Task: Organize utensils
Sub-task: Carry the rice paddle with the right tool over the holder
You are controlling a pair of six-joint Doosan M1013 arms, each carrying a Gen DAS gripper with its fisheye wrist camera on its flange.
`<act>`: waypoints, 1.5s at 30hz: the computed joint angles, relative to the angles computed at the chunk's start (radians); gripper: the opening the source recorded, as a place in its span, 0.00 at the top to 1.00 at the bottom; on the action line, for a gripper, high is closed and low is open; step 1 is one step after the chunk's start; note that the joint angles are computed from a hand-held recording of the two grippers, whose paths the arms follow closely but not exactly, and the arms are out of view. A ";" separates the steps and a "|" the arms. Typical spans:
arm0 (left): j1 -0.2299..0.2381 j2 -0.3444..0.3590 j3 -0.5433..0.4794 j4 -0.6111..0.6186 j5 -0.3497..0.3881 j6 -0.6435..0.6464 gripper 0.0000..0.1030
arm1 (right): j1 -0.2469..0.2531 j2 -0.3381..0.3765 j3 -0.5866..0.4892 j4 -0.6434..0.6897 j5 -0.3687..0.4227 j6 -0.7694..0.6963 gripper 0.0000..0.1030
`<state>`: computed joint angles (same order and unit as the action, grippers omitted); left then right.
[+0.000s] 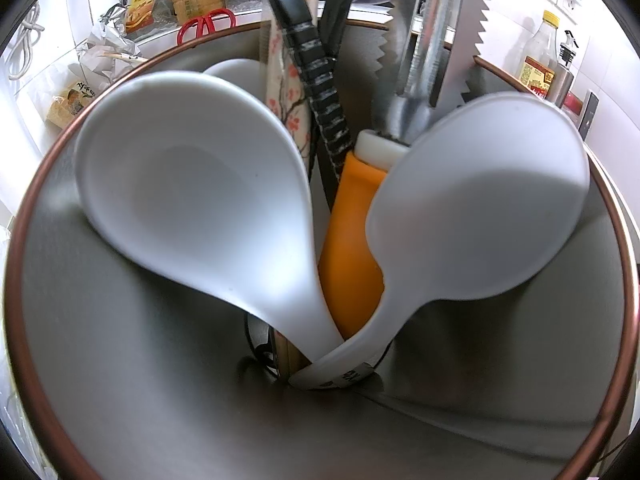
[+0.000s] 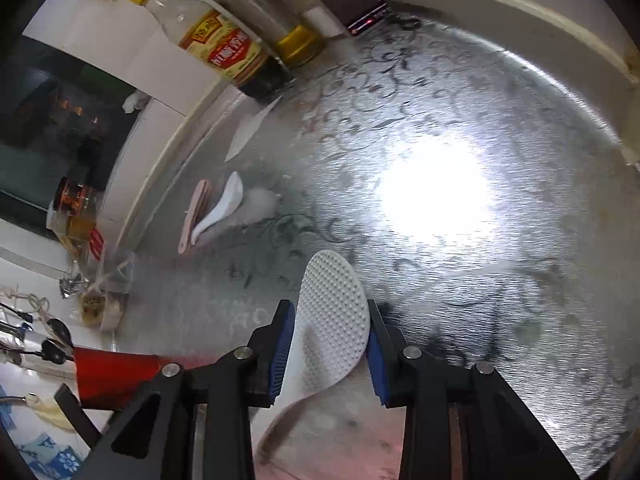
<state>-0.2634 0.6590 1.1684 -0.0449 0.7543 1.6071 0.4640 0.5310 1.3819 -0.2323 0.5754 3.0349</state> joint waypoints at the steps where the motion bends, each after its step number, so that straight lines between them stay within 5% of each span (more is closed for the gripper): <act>1: 0.001 0.001 -0.002 -0.001 0.001 0.002 0.13 | -0.001 0.005 -0.006 0.005 -0.008 -0.004 0.63; 7: 0.001 0.002 -0.003 -0.001 0.002 0.002 0.13 | -0.005 0.056 -0.091 0.086 0.011 -0.138 0.62; 12: 0.000 0.001 -0.002 -0.001 0.001 0.003 0.13 | 0.008 0.085 -0.158 0.014 0.111 -0.155 0.60; 21: -0.006 -0.001 0.000 0.019 0.004 -0.013 0.13 | 0.024 0.074 -0.162 -0.187 0.180 -0.062 0.00; 36: -0.026 -0.008 0.004 0.061 0.023 -0.048 0.13 | 0.066 0.089 -0.194 -0.366 0.317 -0.116 0.00; 45: -0.041 -0.021 0.021 0.095 0.034 -0.083 0.13 | 0.054 0.071 -0.121 -0.314 0.131 -0.118 0.04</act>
